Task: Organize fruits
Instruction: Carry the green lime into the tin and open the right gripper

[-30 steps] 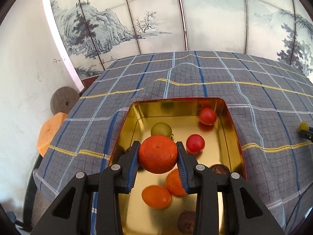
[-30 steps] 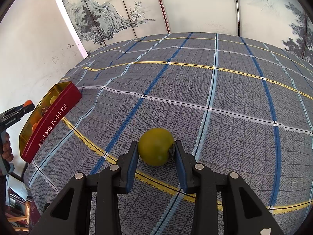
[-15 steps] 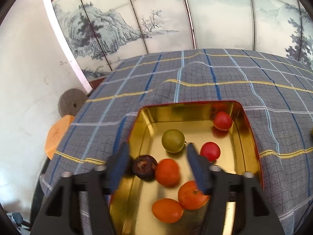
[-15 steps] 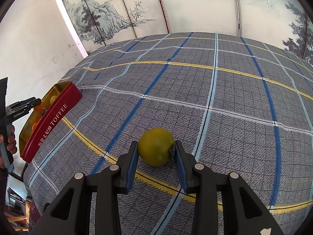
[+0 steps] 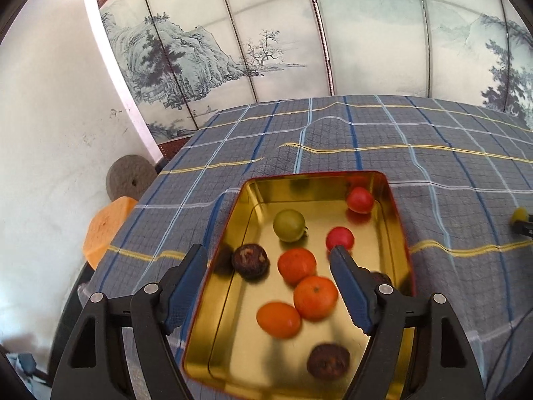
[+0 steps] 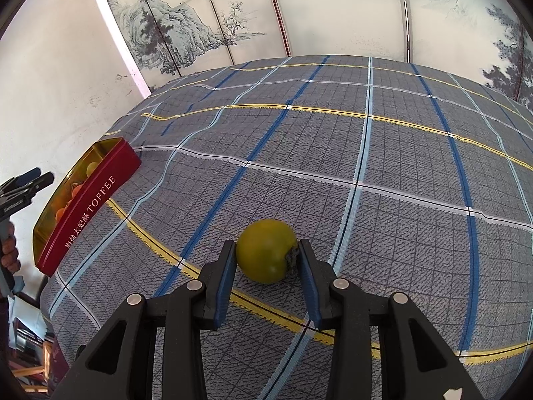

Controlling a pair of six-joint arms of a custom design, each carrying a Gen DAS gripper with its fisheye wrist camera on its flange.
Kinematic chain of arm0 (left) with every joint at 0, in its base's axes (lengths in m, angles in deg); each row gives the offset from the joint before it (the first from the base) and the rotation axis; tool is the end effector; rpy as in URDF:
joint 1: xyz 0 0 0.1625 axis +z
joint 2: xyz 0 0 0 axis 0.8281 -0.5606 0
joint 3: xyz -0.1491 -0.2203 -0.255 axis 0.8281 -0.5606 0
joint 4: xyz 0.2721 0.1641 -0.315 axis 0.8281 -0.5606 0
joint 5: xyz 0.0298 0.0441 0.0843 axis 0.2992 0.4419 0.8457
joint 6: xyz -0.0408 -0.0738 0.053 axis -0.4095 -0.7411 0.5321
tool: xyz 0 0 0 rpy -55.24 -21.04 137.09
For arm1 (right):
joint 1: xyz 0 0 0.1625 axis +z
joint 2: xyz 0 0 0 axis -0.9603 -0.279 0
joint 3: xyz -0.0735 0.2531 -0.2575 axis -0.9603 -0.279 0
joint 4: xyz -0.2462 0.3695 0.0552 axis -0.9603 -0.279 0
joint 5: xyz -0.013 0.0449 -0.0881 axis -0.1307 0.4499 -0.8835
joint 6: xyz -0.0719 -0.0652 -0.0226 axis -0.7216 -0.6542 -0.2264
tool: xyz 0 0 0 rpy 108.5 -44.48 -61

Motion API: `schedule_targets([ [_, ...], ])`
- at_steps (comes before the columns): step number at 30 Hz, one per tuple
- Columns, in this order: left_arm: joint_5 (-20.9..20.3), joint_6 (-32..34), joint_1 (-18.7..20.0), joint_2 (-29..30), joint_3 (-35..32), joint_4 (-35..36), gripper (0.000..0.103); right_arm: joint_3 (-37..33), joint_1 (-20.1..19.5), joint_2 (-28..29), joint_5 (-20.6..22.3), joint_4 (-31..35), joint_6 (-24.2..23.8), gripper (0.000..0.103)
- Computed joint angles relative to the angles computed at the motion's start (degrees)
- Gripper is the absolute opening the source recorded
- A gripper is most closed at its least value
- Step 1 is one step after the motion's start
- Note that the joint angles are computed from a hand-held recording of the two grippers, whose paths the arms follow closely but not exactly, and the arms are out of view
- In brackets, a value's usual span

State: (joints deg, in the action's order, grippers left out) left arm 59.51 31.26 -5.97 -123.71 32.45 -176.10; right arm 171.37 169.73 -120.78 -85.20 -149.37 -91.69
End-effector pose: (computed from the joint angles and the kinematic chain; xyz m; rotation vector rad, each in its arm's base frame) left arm -0.1476 -0.5215 0.2550 0.5407 1.9983 -0.8620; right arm 0.1470 -0.5198 0.2153 0.4127 -2.5181 0.7673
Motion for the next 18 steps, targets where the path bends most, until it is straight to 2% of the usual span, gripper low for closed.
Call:
schedule_targets([
  [3,0.75,-3.97,-1.83,-3.31,2.61,3.10,0.081,0.01,0.07,0.24,-0.45,-0.33,-0.24,0.034],
  [5,1.47,-5.81,-2.89,-5.19,4.30,3.88,0.095,0.14,0.24,0.22,-0.59,-0.27,0.02,0.034],
  [12,3.59,-10.79,-5.58,-10.32,8.44,7.24,0.098,0.79,2.42,-0.60,1.26,0.27,0.74,0.034],
  [18,3.31,-17.03,-5.66,-14.18,9.72,12.50,0.098,-1.53,7.40,2.09,4.55,2.85,0.98,0.034],
])
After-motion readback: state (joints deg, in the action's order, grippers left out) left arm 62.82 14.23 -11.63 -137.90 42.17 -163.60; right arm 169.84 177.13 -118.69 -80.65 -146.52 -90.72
